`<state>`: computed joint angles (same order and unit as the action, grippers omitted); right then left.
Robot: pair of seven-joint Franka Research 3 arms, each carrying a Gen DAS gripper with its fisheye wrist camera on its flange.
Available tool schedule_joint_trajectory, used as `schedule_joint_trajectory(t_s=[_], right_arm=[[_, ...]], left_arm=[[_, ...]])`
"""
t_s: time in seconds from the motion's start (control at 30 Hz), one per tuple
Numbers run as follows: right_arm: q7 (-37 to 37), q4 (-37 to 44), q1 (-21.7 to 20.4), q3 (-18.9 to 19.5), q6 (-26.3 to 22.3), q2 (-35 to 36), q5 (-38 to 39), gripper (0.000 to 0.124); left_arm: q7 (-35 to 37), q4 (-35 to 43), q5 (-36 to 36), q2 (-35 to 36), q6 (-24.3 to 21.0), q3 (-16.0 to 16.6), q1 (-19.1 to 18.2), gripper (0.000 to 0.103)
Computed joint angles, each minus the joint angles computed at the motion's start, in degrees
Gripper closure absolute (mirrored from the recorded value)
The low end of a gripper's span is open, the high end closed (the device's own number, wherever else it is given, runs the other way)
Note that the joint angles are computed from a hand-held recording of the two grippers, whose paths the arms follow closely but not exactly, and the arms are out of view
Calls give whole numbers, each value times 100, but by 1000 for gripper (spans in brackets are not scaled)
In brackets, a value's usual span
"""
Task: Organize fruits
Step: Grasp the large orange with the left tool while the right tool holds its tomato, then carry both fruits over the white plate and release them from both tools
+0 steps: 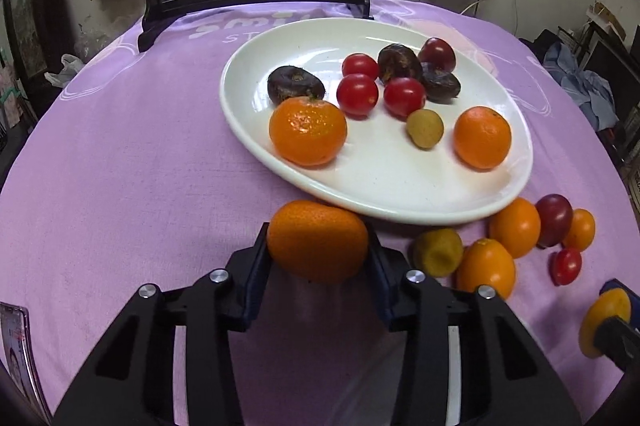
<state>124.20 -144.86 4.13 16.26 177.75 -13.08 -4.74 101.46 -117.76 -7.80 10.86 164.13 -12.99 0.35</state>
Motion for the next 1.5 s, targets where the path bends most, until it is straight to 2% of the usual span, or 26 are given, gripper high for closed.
schedule_joint_trajectory(t_s=[0.17, 0.23, 0.3, 0.33, 0.4, 0.5, 0.57, 0.63, 0.73, 0.77, 0.8, 0.83, 0.9, 0.93, 0.97, 1.0, 1.07, 1.17, 1.2, 1.27, 1.33, 1.43, 1.5], right_arm=[[114, -8, -121, 108, 33, -14, -122, 82], [163, -34, -190, 173, 139, -26, -179, 82], [141, -123, -209, 189, 453, -54, -121, 82], [125, -192, -354, 327, 739, -94, -90, 82], [192, -224, -940, 904, 955, -216, -14, 82], [14, -71, -912, 872, 925, -227, 205, 82], [-135, 192, -1130, 1056, 728, -157, 258, 82], [-227, 472, -1330, 1202, 612, -16, 213, 82], [11, 1058, -1908, 1639, 383, 377, -342, 82], [212, 1307, -2129, 1803, 280, 588, -640, 82], [348, 1515, -2181, 1823, 183, 786, -848, 82], [444, 1760, -2161, 1784, 83, 1048, -964, 82], [476, 2101, -2028, 1646, -53, 1427, -1064, 82], [758, 2293, -1915, 1494, -120, 1625, -1463, 82], [1422, 2544, -1639, 1142, -249, 1835, -2255, 82], [1760, 2755, -1425, 904, -401, 2012, -2646, 82], [1558, 3073, -1331, 842, -681, 2337, -2367, 82], [1123, 3307, -1383, 917, -762, 2650, -1596, 80], [1017, 3312, -1387, 922, -740, 2683, -1405, 79], [1016, 3218, -1266, 762, -624, 2631, -1245, 67], [1096, 3035, -1053, 512, -482, 2483, -1259, 64], [827, 2688, -979, 457, -265, 2220, -915, 64], [558, 2372, -986, 510, -90, 1985, -542, 64]], left_arm=[[335, -239, -371, -342, -201, -56, 59, 60], [958, -359, -1034, -567, -318, -143, 110, 60], [1553, -403, -1699, -797, -553, -112, 72, 60], [1803, -433, -1983, -913, -607, -73, 23, 60], [2255, -478, -2449, -1133, -631, 37, -109, 60], [2716, -417, -2916, -1339, -622, 247, -344, 60], [2725, -316, -2977, -1355, -593, 377, -484, 60], [2571, -192, -2848, -1266, -468, 439, -571, 60], [2329, 133, -2627, -937, -354, 428, -609, 60], [2084, 270, -2380, -776, -310, 408, -603, 60], [1709, 410, -1995, -597, -260, 403, -601, 60], [1201, 611, -1482, -370, -280, 428, -614, 60], [725, 965, -1038, -24, -412, 415, -578, 60], [478, 1175, -792, 172, -477, 428, -585, 60], [258, 1366, -534, 346, -532, 453, -603, 60], [-23, 1574, -218, 522, -614, 518, -655, 60], [-606, 1975, 343, 845, -792, 667, -767, 60], [-934, 2389, 617, 1148, -1006, 570, -683, 58], [-1047, 2447, 715, 1190, -1018, 542, -661, 54], [-1448, 2358, 1097, 1132, -806, 623, -708, 38], [-1642, 2065, 1366, 915, -519, 591, -653, 38], [-1444, 1573, 1171, 509, -268, 233, -324, 36], [-1464, 1272, 1173, 262, -126, 202, -285, 32]])
